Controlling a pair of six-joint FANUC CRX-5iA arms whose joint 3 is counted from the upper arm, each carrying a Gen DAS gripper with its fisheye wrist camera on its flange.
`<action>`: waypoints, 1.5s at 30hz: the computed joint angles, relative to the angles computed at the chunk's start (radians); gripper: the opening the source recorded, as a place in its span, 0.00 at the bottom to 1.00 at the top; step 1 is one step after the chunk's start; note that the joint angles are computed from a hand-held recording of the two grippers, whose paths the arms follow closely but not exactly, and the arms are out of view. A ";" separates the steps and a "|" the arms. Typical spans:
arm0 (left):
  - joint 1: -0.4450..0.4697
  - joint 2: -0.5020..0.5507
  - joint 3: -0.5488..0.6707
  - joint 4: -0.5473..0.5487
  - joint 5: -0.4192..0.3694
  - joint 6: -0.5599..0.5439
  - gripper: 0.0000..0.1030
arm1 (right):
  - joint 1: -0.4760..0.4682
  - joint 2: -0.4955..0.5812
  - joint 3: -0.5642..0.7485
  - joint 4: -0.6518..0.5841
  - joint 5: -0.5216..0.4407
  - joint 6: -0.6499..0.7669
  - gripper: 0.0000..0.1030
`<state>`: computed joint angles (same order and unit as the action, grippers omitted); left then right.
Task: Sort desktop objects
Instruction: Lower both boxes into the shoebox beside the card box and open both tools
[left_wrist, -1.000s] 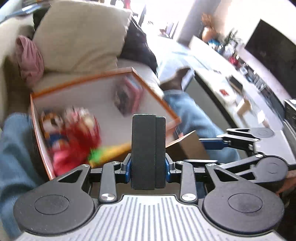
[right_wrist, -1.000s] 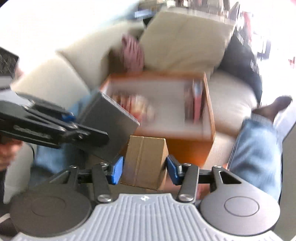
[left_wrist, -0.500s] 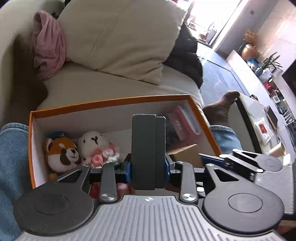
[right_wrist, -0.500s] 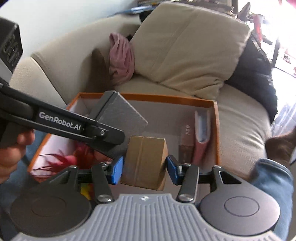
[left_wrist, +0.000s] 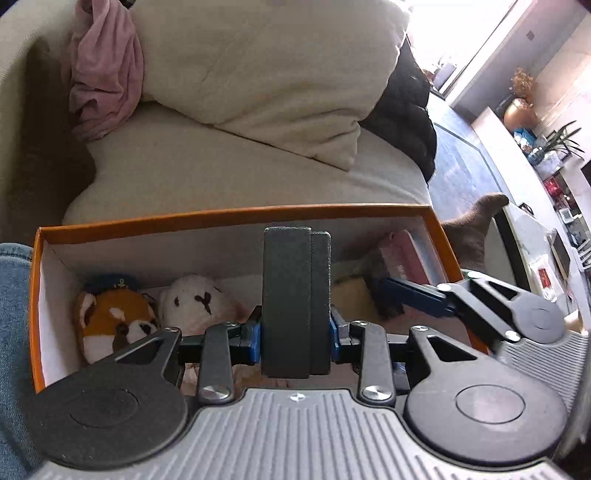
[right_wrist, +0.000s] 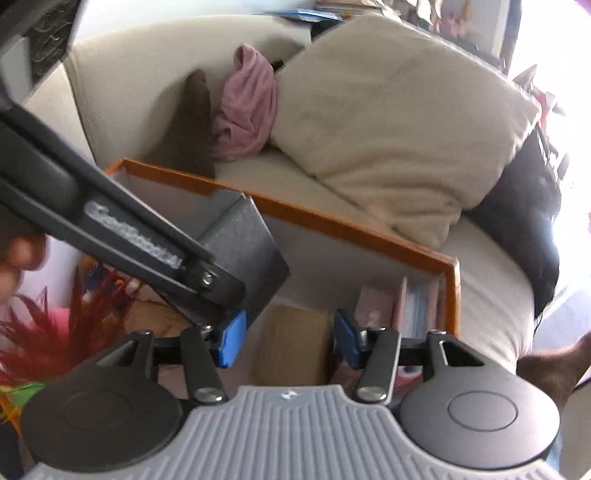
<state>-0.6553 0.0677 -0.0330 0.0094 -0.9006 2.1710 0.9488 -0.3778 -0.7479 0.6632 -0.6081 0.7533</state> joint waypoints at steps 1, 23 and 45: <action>-0.004 0.006 0.007 -0.003 -0.005 -0.001 0.36 | 0.006 -0.010 -0.014 0.045 -0.009 -0.017 0.57; -0.015 0.148 0.135 -0.010 -0.113 0.009 0.40 | -0.071 -0.001 0.202 -0.500 -0.269 0.364 0.30; 0.050 0.057 -0.023 0.167 0.054 -0.119 0.30 | -0.131 0.137 0.259 -0.482 -0.188 0.284 0.12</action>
<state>-0.6058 0.1243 -0.0562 0.1763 -0.8461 2.0516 0.8176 -0.2403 -0.4891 0.1814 -0.7959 1.0369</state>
